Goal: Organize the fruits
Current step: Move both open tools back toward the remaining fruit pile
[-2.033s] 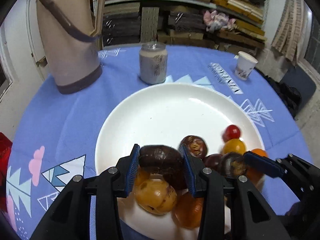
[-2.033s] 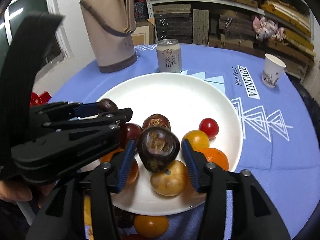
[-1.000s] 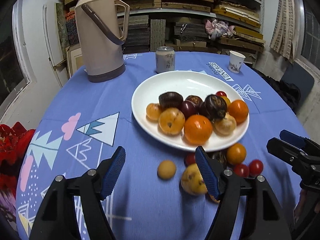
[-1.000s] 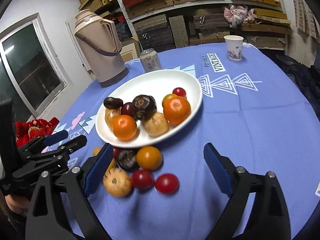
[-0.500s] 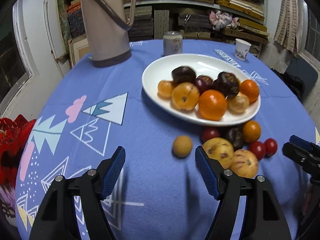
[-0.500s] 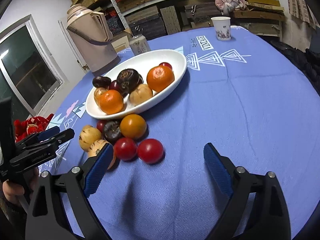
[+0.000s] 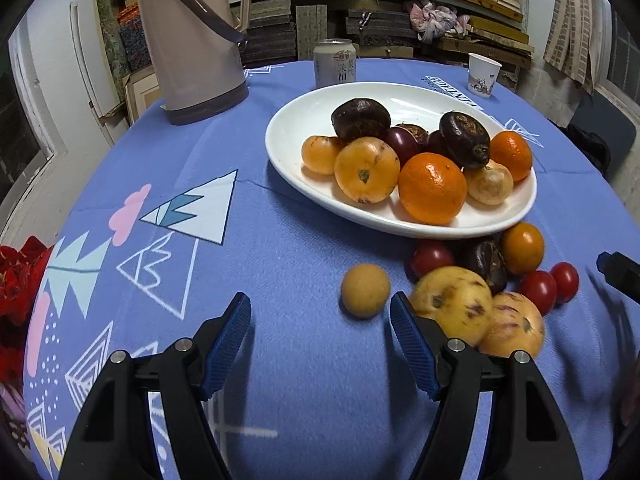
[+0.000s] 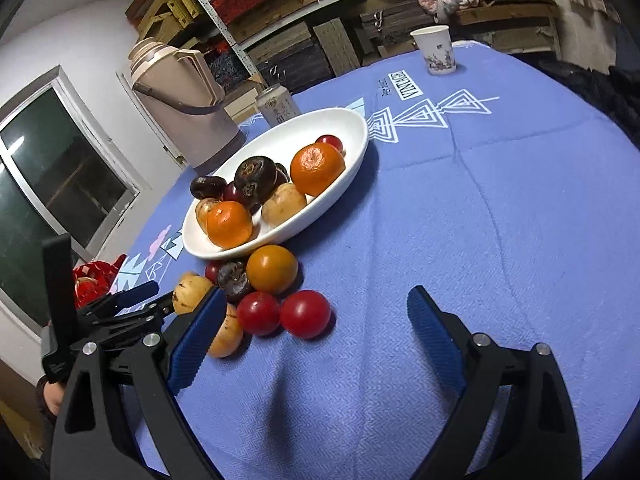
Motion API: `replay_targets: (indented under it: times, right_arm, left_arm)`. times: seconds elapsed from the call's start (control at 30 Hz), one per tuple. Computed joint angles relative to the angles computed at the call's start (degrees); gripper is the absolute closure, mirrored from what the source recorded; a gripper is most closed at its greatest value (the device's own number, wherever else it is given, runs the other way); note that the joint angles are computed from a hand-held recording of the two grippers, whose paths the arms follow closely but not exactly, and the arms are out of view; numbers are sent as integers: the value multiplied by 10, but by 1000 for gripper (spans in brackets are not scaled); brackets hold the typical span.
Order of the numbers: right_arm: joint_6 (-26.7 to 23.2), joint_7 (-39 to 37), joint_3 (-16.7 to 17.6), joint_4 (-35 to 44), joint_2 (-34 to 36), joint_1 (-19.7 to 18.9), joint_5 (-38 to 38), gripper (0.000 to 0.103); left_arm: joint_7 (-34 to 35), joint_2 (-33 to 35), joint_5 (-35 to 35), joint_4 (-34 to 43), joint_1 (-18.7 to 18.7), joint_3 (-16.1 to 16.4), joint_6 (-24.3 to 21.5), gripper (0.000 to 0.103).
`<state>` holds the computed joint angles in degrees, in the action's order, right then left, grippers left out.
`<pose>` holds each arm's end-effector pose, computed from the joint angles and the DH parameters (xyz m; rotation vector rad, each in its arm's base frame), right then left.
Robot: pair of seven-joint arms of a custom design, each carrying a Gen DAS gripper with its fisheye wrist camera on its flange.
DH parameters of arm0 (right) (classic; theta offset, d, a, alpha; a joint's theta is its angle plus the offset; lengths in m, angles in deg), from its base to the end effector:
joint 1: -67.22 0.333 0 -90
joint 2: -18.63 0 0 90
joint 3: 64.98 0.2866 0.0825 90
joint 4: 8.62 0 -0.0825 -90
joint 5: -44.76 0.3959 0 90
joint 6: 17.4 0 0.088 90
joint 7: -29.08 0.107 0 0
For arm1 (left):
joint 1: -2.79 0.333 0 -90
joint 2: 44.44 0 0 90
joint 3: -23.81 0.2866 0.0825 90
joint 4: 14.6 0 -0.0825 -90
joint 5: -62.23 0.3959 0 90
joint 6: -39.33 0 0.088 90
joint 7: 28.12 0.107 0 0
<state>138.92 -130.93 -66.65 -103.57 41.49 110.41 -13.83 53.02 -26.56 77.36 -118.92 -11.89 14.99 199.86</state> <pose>0.5034 0.4919 0.4082 -1.2736 1.8540 -0.3610 0.6219 -0.2744 0.4114 -1.3905 2.2162 -0.7184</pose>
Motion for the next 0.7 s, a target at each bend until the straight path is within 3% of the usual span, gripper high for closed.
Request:
replay_targets:
  times: [0.23, 0.3, 0.43, 0.53, 0.67, 0.7]
  right_arm:
    - [4, -4, -1, 3, 2, 1, 2, 14]
    - [4, -3, -2, 2, 2, 1, 1, 13]
    - [-12, -15, 1, 6, 2, 2, 10, 13]
    - [-47, -54, 11, 16, 4, 5, 26, 13]
    - [-164, -188, 33, 74, 24, 18, 66, 14]
    - [-208, -236, 38, 99, 37, 24, 79, 14]
  left_arm:
    - [21, 37, -8, 48, -1, 0, -30, 30]
    - [53, 42, -58, 50, 24, -24, -31, 30]
    - [72, 39, -77, 38, 27, -24, -7, 28]
    - [78, 37, -84, 35, 25, -23, -3, 28]
    - [78, 36, -86, 34, 21, -18, -3, 27]
    - [71, 35, -80, 32, 16, -13, -3, 21]
